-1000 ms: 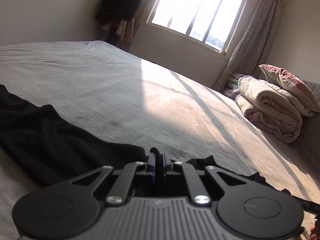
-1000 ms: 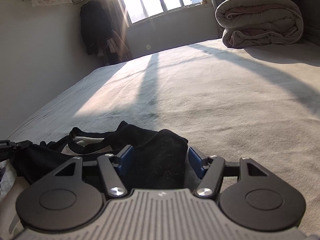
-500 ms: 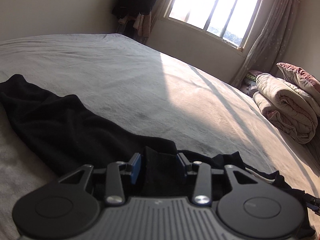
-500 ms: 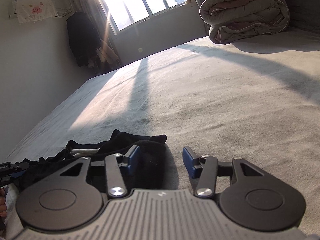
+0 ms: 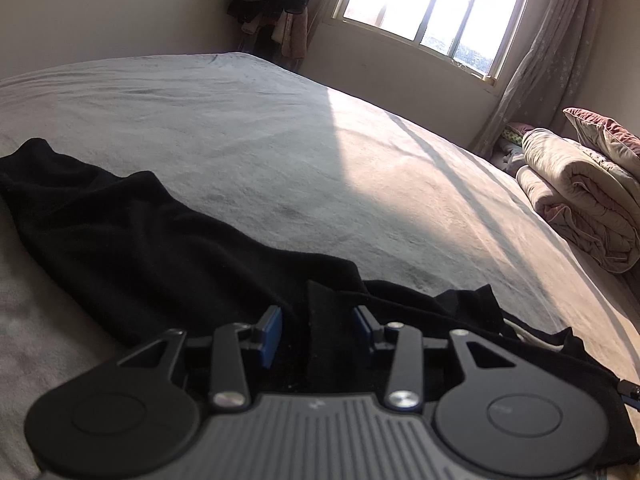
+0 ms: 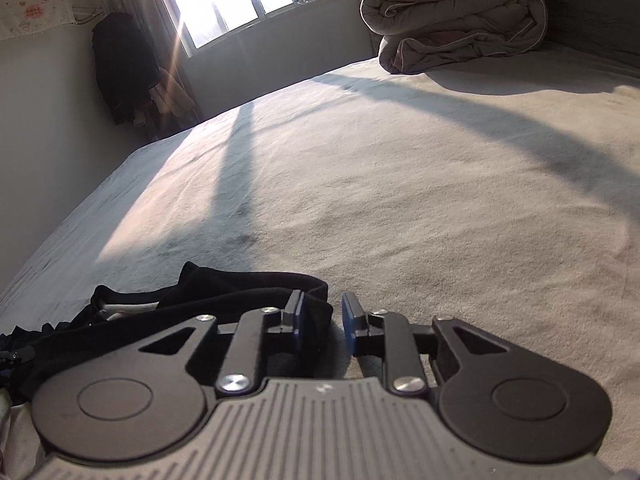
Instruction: Fold clothes
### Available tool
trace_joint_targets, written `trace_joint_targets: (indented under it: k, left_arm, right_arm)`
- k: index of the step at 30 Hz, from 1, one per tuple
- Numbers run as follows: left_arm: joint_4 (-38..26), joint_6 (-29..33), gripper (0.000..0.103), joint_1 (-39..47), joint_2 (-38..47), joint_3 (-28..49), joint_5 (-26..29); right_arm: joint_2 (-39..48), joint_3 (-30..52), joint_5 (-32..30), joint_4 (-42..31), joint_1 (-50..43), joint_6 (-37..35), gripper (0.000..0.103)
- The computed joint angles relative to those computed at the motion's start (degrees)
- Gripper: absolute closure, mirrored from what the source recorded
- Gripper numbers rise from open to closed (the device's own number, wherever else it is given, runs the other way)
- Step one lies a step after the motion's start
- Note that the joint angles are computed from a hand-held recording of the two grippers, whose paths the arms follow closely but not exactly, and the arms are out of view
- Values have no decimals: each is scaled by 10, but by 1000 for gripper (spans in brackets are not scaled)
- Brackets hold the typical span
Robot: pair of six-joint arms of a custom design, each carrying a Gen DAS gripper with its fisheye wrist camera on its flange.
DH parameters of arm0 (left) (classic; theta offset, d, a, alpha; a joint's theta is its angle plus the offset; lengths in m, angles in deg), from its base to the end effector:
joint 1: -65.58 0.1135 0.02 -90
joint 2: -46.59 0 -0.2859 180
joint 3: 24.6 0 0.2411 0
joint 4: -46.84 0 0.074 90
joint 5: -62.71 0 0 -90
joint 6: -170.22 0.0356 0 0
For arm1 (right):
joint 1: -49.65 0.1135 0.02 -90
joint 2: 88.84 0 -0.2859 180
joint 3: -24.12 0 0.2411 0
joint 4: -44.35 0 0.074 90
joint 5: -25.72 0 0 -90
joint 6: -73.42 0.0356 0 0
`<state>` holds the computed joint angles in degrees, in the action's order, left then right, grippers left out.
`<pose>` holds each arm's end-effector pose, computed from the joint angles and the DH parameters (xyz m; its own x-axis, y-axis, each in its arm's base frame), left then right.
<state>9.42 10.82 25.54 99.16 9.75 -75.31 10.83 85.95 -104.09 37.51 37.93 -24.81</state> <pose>0.1169 -0.0637 0.1844 -0.3245 -0.5451 -0.7730 -0.5532 0.7722 -0.3124 0.3282 -0.0448 0.1762 -0.6399 0.0205 -0.7682 -0.3853 0.8564 0.3438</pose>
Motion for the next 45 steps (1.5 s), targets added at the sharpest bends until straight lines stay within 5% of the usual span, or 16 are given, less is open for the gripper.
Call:
trace_joint_targets:
  k: [4, 10, 14, 22, 25, 26, 28, 35, 38, 41, 43, 45]
  left_arm:
    - [-78, -44, 56, -56, -27, 18, -16]
    - [-164, -163, 51, -145, 11, 50, -46]
    - [-211, -217, 48, -181, 55, 77, -62]
    - [-216, -210, 48, -125, 18, 73, -38]
    - [-188, -179, 48, -89, 14, 65, -10]
    - [-175, -168, 48, -74, 15, 61, 1]
    - [-161, -163, 48, -69, 23, 57, 5]
    - [-178, -165, 48, -98, 75, 74, -11]
    - [-170, -165, 47, -95, 63, 68, -11]
    - [-169, -174, 47, -98, 70, 68, -14]
    - [-171, -176, 46, -101, 78, 72, -15]
    - [-169, -172, 46, -99, 83, 74, -15]
  right_arm:
    - [-43, 5, -73, -120, -68, -86, 57]
    - [-134, -60, -124, -243, -132, -349, 53]
    - [-214, -173, -77, -102, -94, -413, 53]
    - [-257, -320, -21, 154, -5, -599, 64]
    - [-235, -334, 22, 197, 14, -678, 93]
    - [-220, -337, 35, 224, 13, -692, 103]
    - [-199, -324, 40, 240, -5, -694, 103]
    - [-170, -249, -1, 134, -69, -667, 103]
    - [-182, -230, -47, 85, -76, -660, 86]
    - [-193, -247, -30, 99, -35, -688, 62]
    - [-190, -256, 4, 104, 1, -711, 65]
    - [-170, -267, 50, 148, 35, -721, 98]
